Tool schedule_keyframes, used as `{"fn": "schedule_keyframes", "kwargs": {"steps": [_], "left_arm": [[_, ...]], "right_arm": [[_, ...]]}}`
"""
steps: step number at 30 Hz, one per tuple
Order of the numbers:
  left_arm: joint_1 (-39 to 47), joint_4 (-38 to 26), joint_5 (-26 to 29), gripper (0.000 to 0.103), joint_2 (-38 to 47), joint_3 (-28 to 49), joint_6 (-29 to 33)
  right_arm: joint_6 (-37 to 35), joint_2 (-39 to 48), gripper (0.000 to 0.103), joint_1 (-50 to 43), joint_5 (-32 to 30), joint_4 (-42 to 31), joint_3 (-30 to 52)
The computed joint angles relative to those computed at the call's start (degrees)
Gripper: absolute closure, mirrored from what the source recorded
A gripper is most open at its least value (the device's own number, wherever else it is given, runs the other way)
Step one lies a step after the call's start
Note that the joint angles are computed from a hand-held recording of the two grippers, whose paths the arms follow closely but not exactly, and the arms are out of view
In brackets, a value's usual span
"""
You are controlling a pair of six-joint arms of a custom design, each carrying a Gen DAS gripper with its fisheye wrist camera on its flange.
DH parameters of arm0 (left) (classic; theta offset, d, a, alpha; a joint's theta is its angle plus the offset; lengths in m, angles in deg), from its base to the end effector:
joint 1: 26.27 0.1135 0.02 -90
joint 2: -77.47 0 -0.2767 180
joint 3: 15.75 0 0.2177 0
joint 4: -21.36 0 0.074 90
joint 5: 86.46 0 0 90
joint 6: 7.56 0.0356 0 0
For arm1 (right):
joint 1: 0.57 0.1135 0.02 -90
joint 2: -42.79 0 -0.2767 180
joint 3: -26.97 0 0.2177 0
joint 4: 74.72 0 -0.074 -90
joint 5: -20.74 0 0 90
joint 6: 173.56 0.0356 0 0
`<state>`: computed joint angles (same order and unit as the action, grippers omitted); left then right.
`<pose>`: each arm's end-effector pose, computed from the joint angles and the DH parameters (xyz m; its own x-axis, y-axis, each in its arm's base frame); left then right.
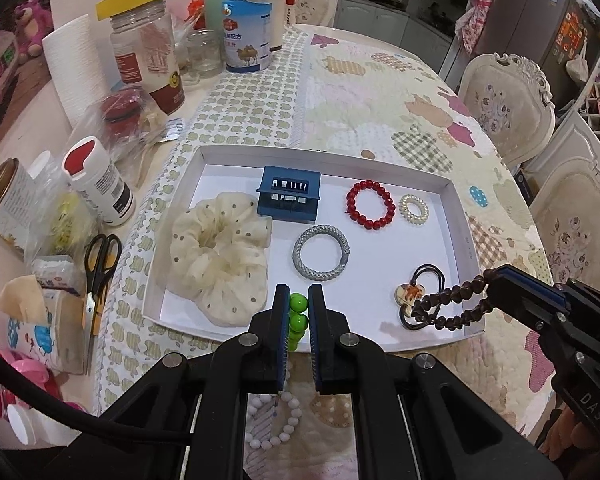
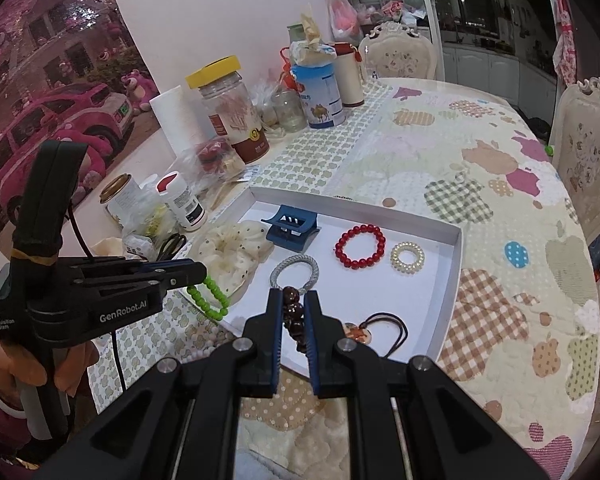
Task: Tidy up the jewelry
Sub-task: 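Carry the green bracelet into the tray with the left tool while the right places the brown bracelet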
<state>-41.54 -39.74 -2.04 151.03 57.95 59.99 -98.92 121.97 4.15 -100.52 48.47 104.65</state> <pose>0.2059 -0.0526 0.2837 -0.8622 -0.1586 -0.4811 -0.1219 0.9868 -0.1068 0.2382 0.0382 0.2907 -0.7271 -0.2872 -0.6235 -0.5544 0.7813 0.2866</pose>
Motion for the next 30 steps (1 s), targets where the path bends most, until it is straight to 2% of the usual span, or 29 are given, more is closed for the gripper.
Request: {"fn": "schedule_keyframes", "kwargs": {"steps": [10,16,23,30], "left_arm": [[0.2,2.4,1.7,0.103,3.7,0.9,0.1],[-0.6,4.9,4.9,0.103,6.7,0.7,-1.8],[1.7,9.9,8.3,0.103,10.2,-3.2,-2.7],[6.2,11.7,7.6,0.103,11.9,-6.8,-0.9]], "right_arm": [[2.5,4.8,0.093,2.3,1.3,3.4,0.0],[4.2,9.5,0.093,2.6,1.0,5.6,0.5],[4.7,17.2,0.093,2.5,3.0,7.7,3.7],[5.8,25.9,0.093,1.6,5.5,9.6,8.9]]}}
